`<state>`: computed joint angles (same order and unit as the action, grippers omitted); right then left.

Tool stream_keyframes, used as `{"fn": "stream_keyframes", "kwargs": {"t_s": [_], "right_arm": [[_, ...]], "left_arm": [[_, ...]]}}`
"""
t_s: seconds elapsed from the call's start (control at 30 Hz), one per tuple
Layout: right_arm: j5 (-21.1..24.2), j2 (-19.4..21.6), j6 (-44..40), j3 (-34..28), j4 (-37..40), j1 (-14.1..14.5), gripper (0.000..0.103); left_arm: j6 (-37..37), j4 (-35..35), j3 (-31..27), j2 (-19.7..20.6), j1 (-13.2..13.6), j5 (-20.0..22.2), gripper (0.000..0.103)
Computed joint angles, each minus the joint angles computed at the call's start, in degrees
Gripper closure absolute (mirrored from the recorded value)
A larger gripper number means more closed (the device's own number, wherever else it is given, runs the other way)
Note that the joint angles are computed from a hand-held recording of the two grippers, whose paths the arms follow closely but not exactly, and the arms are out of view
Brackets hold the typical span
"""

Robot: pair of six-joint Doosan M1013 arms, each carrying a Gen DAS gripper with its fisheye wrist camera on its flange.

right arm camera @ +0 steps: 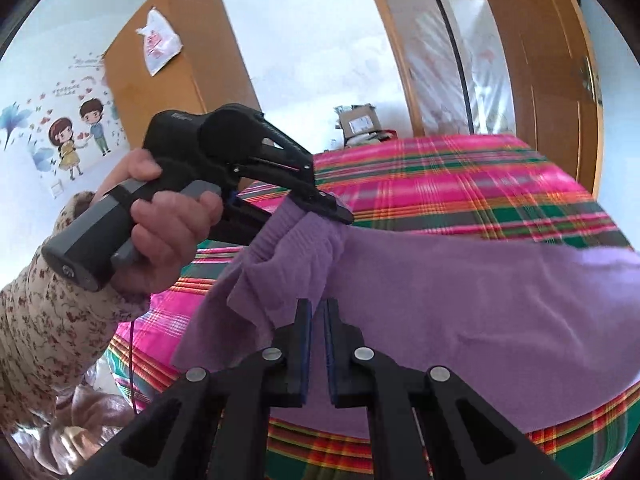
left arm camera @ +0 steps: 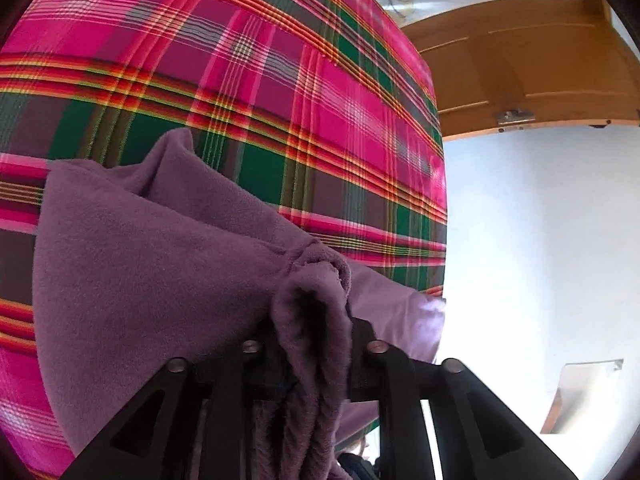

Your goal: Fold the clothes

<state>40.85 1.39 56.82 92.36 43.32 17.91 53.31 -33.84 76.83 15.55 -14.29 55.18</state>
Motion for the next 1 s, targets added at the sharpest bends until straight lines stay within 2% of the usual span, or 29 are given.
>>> {"fn": "stream_keyframes", "kwargs": {"t_s": [0.07, 0.13, 0.2, 0.4, 0.5, 0.57, 0.67, 0.73, 0.8, 0.87, 1.0], "right_arm": [[1.04, 0.50, 1.08, -0.23, 0.32, -0.58, 0.095], [2.69, 1.19, 2.11, -0.70, 1.28, -1.40, 0.090], [3.76, 1.73, 3.74, -0.90, 2.36, -2.23, 0.080], [6.93, 3.03, 3.24, -0.70, 10.09, -5.19, 0.063], [8.76, 3.94, 5.45, -1.12, 11.91, -6.33, 0.061], [10.50, 4.89, 8.78, -1.83, 11.83, -6.95, 0.061], [12.18, 5.51, 8.96, -1.45, 15.70, -8.06, 0.060], [13.70, 5.91, 7.14, -1.00, 20.00, -8.87, 0.059], [15.88, 6.51, 5.90, -0.74, 23.78, -9.55, 0.052], [18.83, 7.68, 5.68, -1.12, 26.83, -10.11, 0.051], [21.32, 8.88, 4.76, -1.80, 28.99, -10.47, 0.051]], "left_arm": [[0.16, -0.46, 0.07, 0.19, -0.01, -0.39, 0.073], [0.05, 0.79, -0.41, 0.45, -0.35, -0.10, 0.073], [0.01, 1.70, -0.73, 0.62, -0.64, 0.16, 0.073], [1.21, 4.36, 0.42, -0.79, -1.29, -3.22, 0.071], [1.91, 6.32, 0.84, -1.44, -2.02, -5.25, 0.061], [2.14, 7.48, -0.30, -0.91, -2.47, -4.02, 0.060], [3.47, 8.49, -0.87, -0.52, -2.88, -3.06, 0.060], [3.97, 6.49, -0.11, -0.78, -2.37, -3.38, 0.060], [4.42, 4.65, 0.70, -1.07, -1.91, -3.94, 0.059], [4.40, 3.17, 1.61, -1.39, -1.72, -4.27, 0.059], [3.88, 1.45, 1.81, -0.97, -1.36, -3.56, 0.059]]}}
